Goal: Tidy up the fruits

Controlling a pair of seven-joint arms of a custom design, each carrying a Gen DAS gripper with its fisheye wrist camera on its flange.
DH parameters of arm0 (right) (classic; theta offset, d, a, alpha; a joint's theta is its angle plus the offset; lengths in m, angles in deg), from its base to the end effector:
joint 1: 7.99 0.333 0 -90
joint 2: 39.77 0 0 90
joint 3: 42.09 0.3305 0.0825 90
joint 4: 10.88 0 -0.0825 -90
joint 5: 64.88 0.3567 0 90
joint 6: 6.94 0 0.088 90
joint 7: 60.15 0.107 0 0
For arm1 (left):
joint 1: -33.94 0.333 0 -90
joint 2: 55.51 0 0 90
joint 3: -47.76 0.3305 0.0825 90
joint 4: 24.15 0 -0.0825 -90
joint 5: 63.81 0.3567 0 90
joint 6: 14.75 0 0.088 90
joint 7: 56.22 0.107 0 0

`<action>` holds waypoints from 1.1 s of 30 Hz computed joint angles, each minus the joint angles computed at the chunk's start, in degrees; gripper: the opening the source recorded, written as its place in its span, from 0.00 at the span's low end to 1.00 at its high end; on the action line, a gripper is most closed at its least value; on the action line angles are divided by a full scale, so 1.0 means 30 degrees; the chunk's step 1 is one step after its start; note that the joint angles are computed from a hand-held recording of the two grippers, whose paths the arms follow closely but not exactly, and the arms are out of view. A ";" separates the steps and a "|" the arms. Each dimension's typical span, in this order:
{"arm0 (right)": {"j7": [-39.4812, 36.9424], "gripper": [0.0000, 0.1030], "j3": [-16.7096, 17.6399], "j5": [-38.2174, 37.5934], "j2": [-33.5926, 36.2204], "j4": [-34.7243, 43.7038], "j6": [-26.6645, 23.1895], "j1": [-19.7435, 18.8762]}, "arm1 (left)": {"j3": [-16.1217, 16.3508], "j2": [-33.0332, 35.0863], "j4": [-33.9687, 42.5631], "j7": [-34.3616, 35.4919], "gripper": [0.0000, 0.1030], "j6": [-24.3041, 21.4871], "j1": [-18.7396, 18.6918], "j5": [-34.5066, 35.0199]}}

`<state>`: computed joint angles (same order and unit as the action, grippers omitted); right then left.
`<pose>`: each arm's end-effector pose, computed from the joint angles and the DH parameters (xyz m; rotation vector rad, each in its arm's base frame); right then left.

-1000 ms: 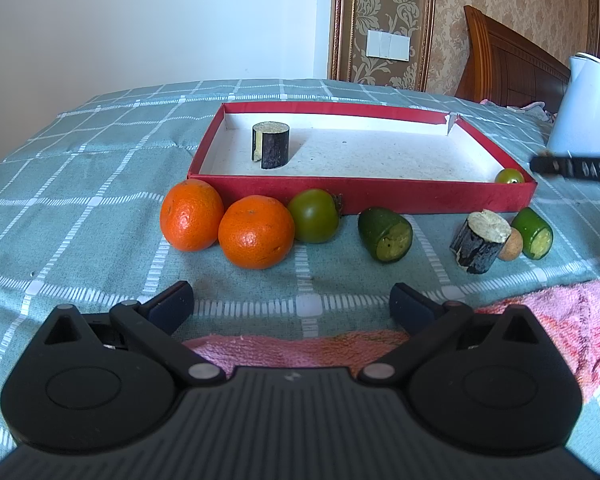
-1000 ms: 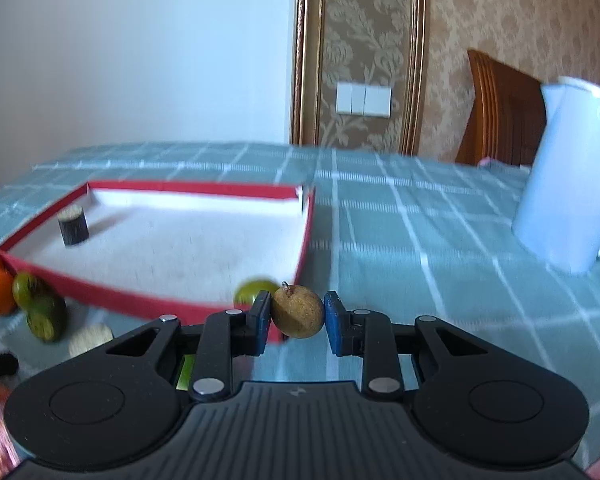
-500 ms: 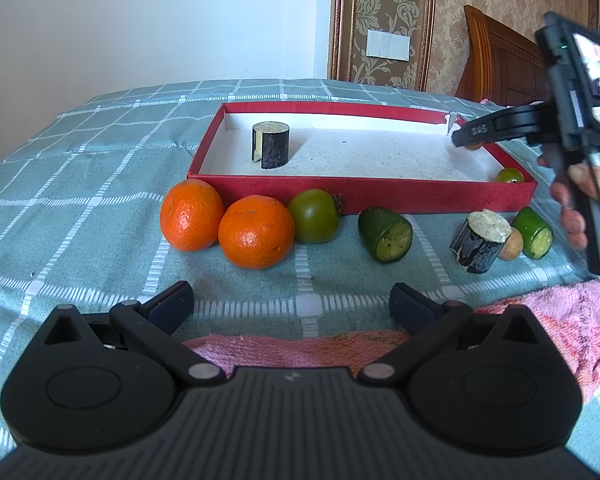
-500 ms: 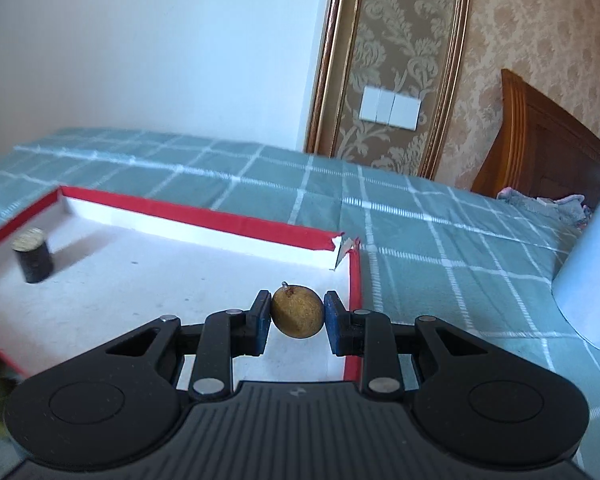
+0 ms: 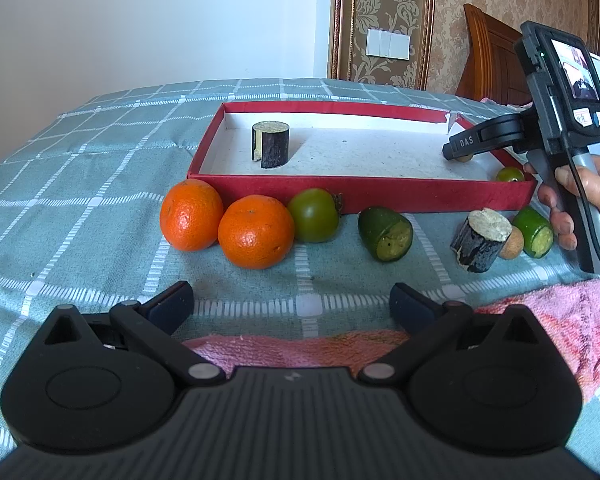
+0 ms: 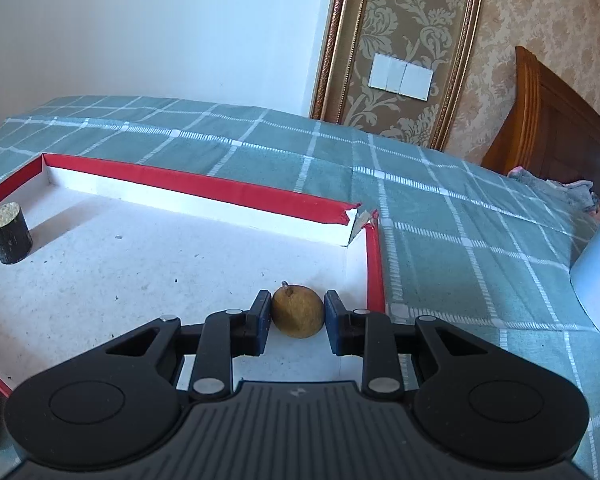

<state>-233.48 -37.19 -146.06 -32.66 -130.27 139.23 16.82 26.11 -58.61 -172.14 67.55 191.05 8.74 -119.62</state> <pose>0.4896 0.2932 0.4249 -1.6486 1.7343 -1.0319 0.3680 -0.2425 0.4167 -1.4186 1.9595 -1.0076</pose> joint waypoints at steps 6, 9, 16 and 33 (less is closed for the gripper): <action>-0.0131 0.46 -0.0008 -0.0041 -0.0044 -0.0033 -0.0262 0.0009 | 0.0011 0.0007 0.0004 0.0029 1.00 0.0008 -0.0016 -0.0023; 0.0854 0.66 -0.0137 -0.0799 -0.0365 -0.0379 0.1324 -0.0311 | 0.0021 0.0013 -0.0006 0.0027 1.00 0.0016 -0.0016 -0.0003; 0.3538 0.67 0.0237 -0.2833 -0.1525 -0.1372 0.0534 -0.0230 | 0.0011 0.0017 0.0002 0.0054 1.00 0.0019 -0.0015 -0.0033; 0.9126 0.84 0.1002 -0.3901 -0.4739 -0.4865 0.1439 -0.1313 | 0.0175 -0.0053 -0.0468 -0.1500 1.00 0.0421 0.0097 0.1497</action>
